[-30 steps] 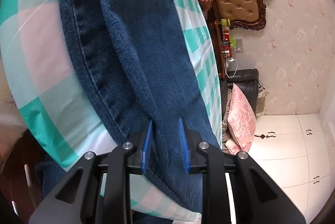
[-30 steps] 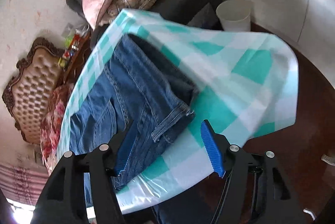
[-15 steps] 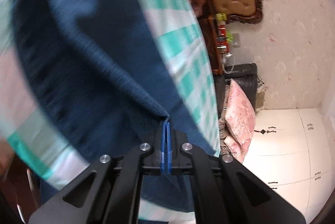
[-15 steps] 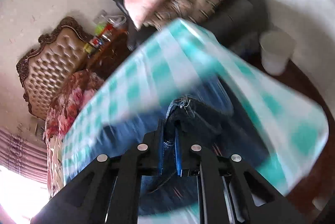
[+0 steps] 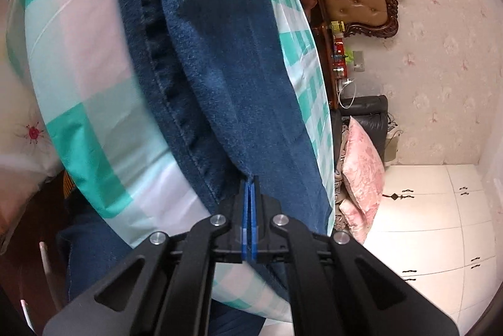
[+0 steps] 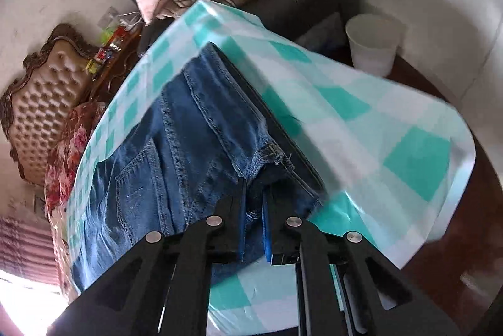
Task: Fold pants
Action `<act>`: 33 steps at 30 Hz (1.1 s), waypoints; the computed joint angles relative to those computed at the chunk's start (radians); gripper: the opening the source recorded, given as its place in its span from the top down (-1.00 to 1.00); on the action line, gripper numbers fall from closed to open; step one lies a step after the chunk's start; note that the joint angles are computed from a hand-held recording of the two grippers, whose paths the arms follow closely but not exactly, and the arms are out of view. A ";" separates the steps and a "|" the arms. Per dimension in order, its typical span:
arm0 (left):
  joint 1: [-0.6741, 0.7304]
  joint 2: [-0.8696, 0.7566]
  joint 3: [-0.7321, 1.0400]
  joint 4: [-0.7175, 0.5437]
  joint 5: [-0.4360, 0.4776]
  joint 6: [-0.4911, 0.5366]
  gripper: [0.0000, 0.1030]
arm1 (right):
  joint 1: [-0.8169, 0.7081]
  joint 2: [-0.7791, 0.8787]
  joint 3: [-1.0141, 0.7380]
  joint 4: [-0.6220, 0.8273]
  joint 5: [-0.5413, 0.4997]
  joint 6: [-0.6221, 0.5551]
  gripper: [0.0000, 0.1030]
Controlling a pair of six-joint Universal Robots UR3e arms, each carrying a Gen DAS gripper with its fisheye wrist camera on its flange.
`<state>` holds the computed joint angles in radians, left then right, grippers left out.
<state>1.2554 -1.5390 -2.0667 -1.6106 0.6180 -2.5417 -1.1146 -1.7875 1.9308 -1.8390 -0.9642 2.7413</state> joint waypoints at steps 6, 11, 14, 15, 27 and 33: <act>0.029 0.064 0.011 -0.085 -0.019 0.055 0.99 | -0.019 -0.116 0.017 0.023 0.014 -0.039 0.80; 0.049 0.045 -0.029 -0.053 0.003 0.048 0.99 | 0.007 -0.050 0.047 -0.046 -0.037 0.001 0.81; 0.027 0.037 -0.056 0.041 0.027 0.001 0.98 | 0.074 -0.021 0.072 -0.168 -0.117 0.045 0.83; 0.021 0.025 -0.067 0.091 0.025 -0.022 0.97 | 0.103 -0.011 0.093 -0.228 -0.152 0.063 0.84; 0.097 -0.301 0.160 0.357 -0.071 -0.245 0.68 | 0.186 -0.046 0.139 -0.345 -0.275 0.118 0.83; 0.158 -0.176 0.192 0.144 -0.093 -0.129 0.95 | 0.118 -0.098 0.018 -0.174 -0.158 0.087 0.84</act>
<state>1.4135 -1.7150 -1.8742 -1.4663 0.5247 -2.6711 -0.9967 -1.8857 1.9484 -2.0125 -1.1221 2.8280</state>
